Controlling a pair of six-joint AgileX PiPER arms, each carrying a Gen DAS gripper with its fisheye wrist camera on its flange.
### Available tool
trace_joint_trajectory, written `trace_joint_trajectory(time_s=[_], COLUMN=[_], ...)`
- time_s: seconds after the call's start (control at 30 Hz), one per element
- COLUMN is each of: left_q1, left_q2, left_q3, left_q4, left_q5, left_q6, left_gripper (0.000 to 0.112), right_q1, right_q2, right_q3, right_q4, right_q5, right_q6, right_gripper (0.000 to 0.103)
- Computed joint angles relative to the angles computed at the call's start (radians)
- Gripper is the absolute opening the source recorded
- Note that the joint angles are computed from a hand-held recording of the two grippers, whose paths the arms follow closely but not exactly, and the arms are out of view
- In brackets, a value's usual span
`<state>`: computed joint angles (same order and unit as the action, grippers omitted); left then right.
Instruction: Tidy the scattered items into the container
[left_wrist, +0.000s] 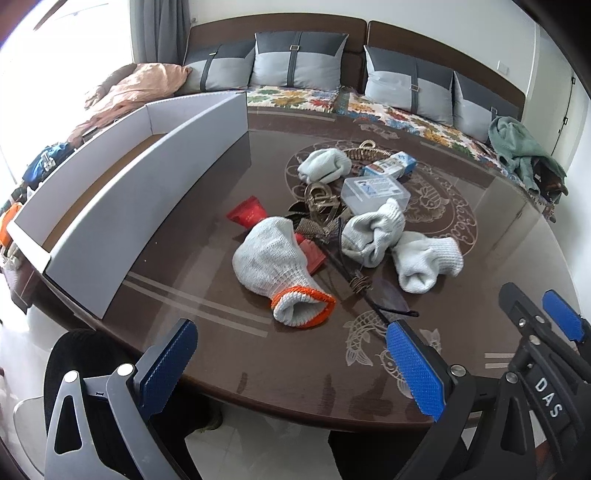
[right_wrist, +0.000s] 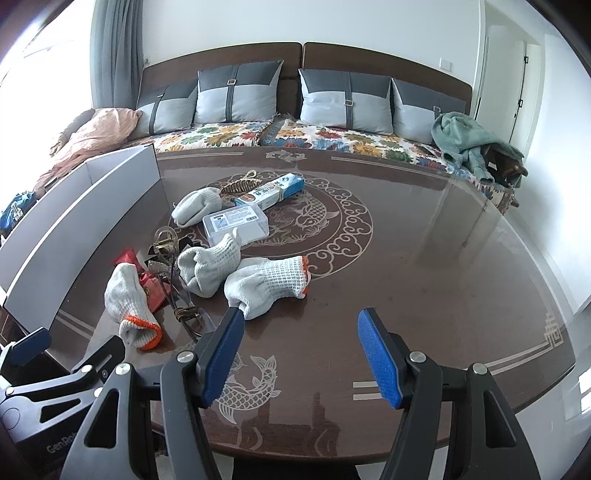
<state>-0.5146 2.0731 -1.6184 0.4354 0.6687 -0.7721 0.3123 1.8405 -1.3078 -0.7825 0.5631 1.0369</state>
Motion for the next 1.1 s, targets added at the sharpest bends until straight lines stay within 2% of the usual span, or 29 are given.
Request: trace_joint_trajectory(time_s=[0.2,0.47,0.6,0.9,1.1], left_q1=[-0.011,-0.022,-0.047,-0.039,-0.004], left_q2=[0.005,-0.097,-0.117,-0.182,-0.176], left_q3=[0.021,0.08,0.078,0.014,-0.094], left_q4=[0.07,0.173,0.24,0.118,-0.123], left_q5=[-0.021,-0.077,-0.062,-0.055,-0.013], left_q6=[-0.05,-0.176,-0.218,-0.088,0.117], left_gripper=[0.103,0.103,0.103,0.103,0.103], right_q1=[-0.014,-0.025,-0.021,-0.007,-0.005], right_q2=[0.009,0.009,-0.008,-0.047,-0.087], right_q3=[0.016,0.027,0.034,0.045,0.061], right_q4=[0.024,0.007,-0.014,-0.056,-0.084], right_q5=[-0.045,-0.043,-0.048,-0.03,-0.024], right_q6=[-0.011,0.018,0.034,0.073,0.105], right_gripper=[0.065,0.065,0.065,0.065,0.065])
